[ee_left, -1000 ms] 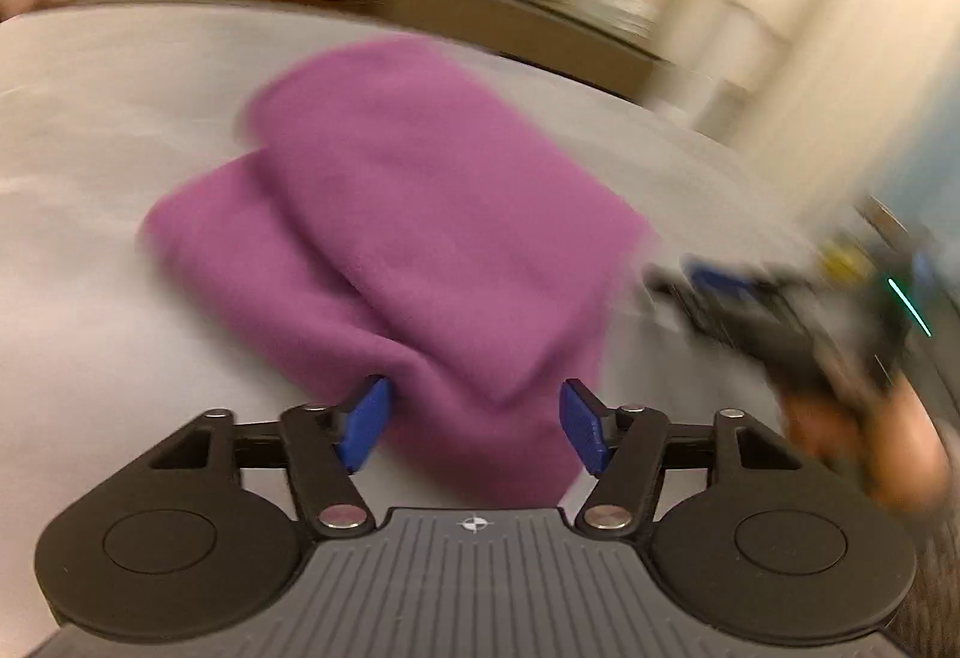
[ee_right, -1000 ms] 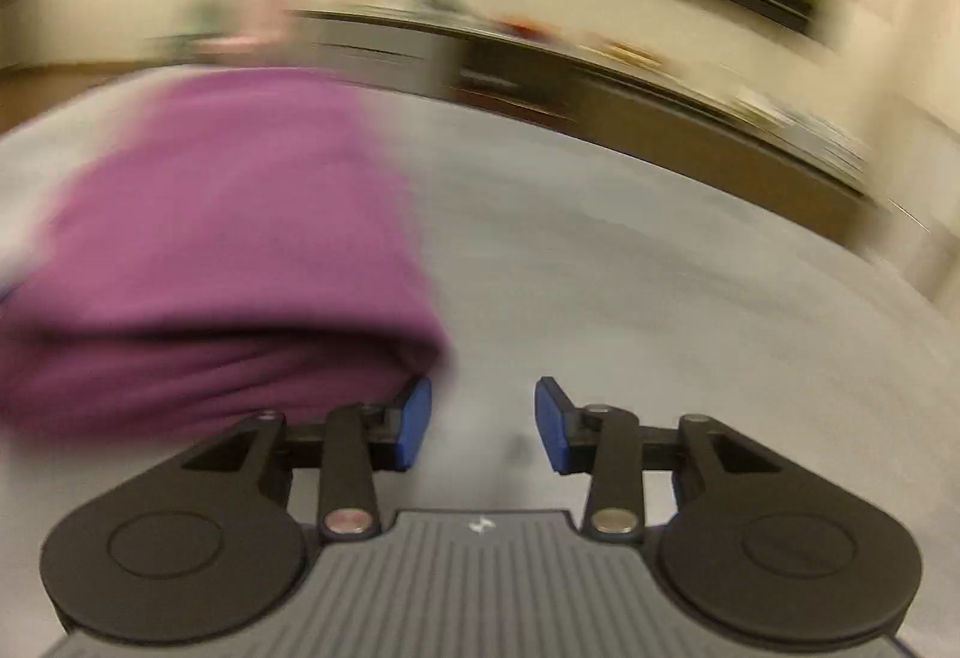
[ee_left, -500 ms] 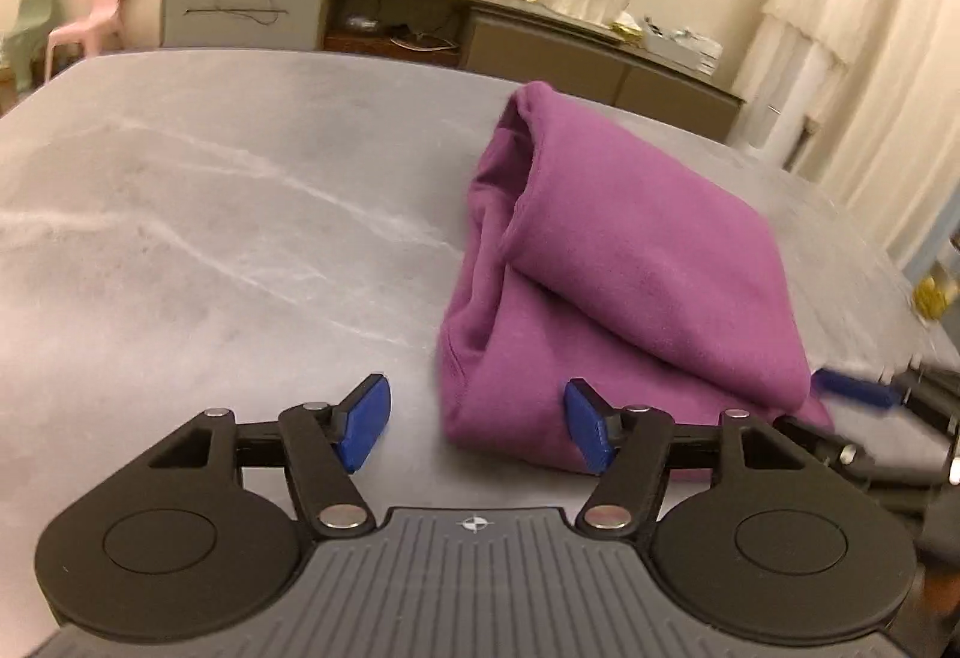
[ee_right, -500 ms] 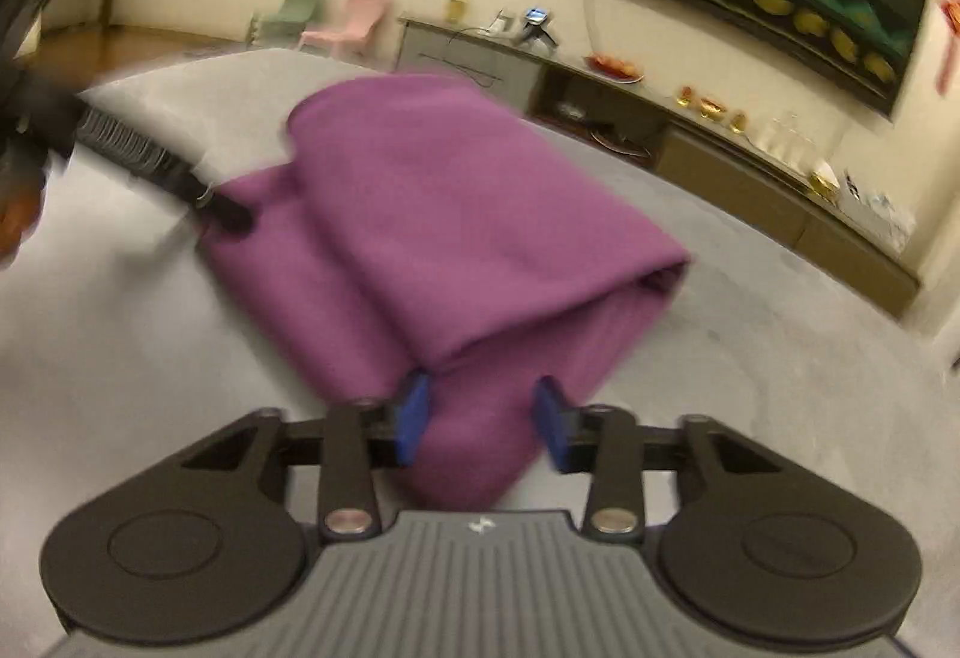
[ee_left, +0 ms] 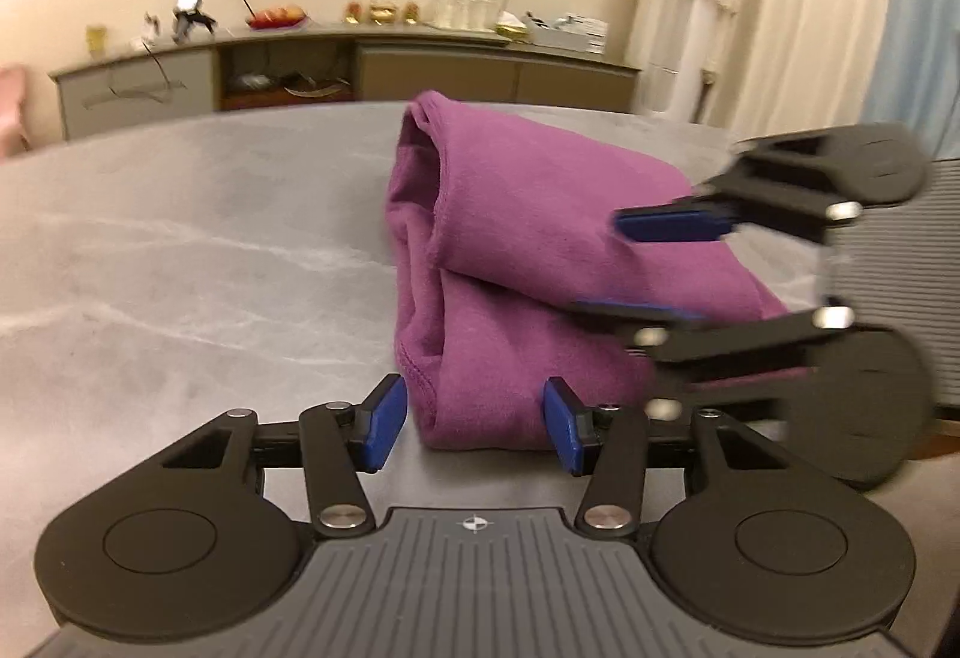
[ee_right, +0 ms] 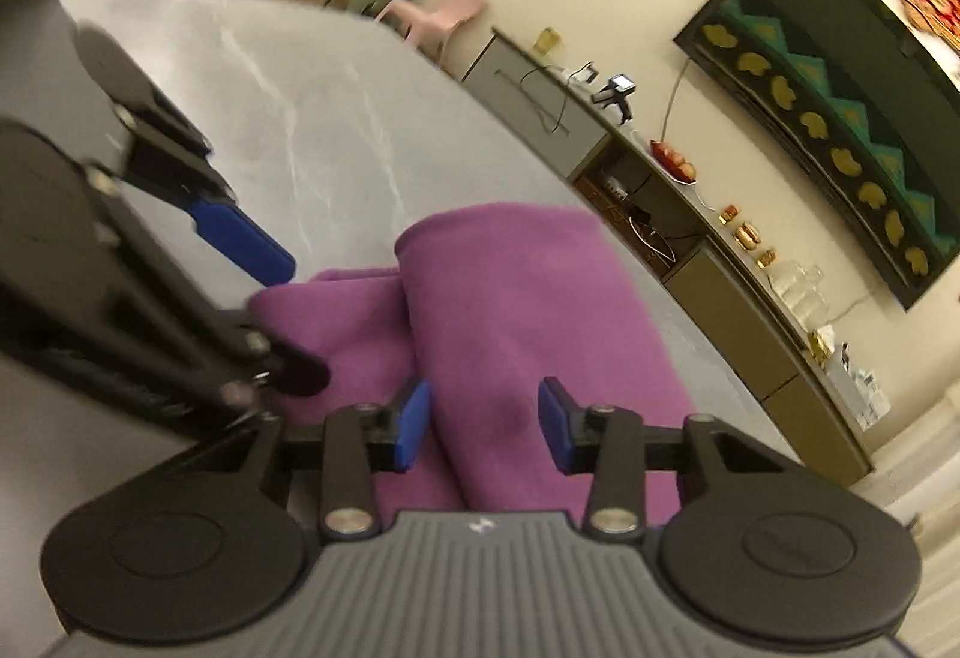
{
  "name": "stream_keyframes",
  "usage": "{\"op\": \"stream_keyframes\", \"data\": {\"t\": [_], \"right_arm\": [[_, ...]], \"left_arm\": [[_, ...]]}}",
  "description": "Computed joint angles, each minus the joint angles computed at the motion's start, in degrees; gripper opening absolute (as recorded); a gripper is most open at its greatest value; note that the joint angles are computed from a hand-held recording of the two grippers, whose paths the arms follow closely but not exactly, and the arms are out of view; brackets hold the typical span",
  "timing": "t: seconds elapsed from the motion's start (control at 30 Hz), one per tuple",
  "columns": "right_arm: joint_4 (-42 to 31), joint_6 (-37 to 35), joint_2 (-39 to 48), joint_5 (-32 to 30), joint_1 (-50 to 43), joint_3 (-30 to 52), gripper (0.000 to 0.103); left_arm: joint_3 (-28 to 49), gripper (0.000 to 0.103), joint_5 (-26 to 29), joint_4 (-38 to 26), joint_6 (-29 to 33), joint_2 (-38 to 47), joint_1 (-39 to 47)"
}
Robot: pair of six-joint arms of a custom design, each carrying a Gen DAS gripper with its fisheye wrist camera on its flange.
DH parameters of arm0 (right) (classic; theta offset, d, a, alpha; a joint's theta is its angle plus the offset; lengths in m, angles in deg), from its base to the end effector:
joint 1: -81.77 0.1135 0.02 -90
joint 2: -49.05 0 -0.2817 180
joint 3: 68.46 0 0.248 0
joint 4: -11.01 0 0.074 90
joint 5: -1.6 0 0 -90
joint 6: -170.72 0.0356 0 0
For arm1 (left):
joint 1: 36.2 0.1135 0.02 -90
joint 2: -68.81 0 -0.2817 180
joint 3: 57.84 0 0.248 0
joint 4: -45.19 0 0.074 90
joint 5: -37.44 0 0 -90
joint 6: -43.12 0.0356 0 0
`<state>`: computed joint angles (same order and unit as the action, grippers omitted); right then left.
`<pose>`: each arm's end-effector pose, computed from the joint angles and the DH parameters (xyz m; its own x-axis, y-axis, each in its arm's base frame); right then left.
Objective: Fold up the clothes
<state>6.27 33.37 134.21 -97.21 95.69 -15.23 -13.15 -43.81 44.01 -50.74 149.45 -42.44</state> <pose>0.2843 0.0761 0.1978 -0.1302 -0.7811 -0.6107 -0.6682 0.5242 -0.5280 0.2599 -0.0339 0.1799 -0.6140 0.0002 -0.7893 0.1871 0.9715 -0.1453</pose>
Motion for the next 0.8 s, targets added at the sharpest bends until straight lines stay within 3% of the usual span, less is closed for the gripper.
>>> {"op": "stream_keyframes", "data": {"t": [0.07, 0.1, 0.17, 0.3, 0.43, 0.57, 0.67, 0.8], "right_arm": [[-2.95, -0.23, 2.53, 2.08, 1.66, 3.33, 0.036], [-5.08, -0.41, 3.34, 2.89, 2.26, 5.07, 0.025], [-8.38, 0.02, 3.27, 3.23, 2.63, 7.24, 0.013], [-15.57, 1.40, -5.35, -3.09, -1.54, 7.30, 0.012], [-25.28, -5.86, -11.19, -8.87, -5.87, 5.24, 0.011], [-16.74, -7.87, -9.94, -6.04, -4.50, -1.64, 0.012], [-12.16, -6.98, -9.16, -3.91, -2.83, -3.88, 0.013], [-8.39, -8.41, -9.76, -2.59, -1.76, -6.62, 0.015]], "left_arm": [[0.57, 0.053, 2.35, -0.04, -0.33, 0.86, 1.20], [0.86, 0.053, 3.51, -0.07, -0.50, 1.29, 1.79], [1.21, 0.053, 4.83, -0.06, -0.70, 1.81, 2.55], [1.65, 0.053, 6.54, 0.06, -2.70, 2.51, 3.60], [1.94, 0.053, 7.37, 0.71, -4.28, 3.29, 3.97], [1.65, 0.053, 6.75, -1.72, -3.32, 1.15, 4.43], [0.06, 0.053, 7.69, -4.65, -3.20, -5.27, 8.52], [-1.98, 0.053, 16.04, 0.03, -8.51, -13.05, 13.60]]}}
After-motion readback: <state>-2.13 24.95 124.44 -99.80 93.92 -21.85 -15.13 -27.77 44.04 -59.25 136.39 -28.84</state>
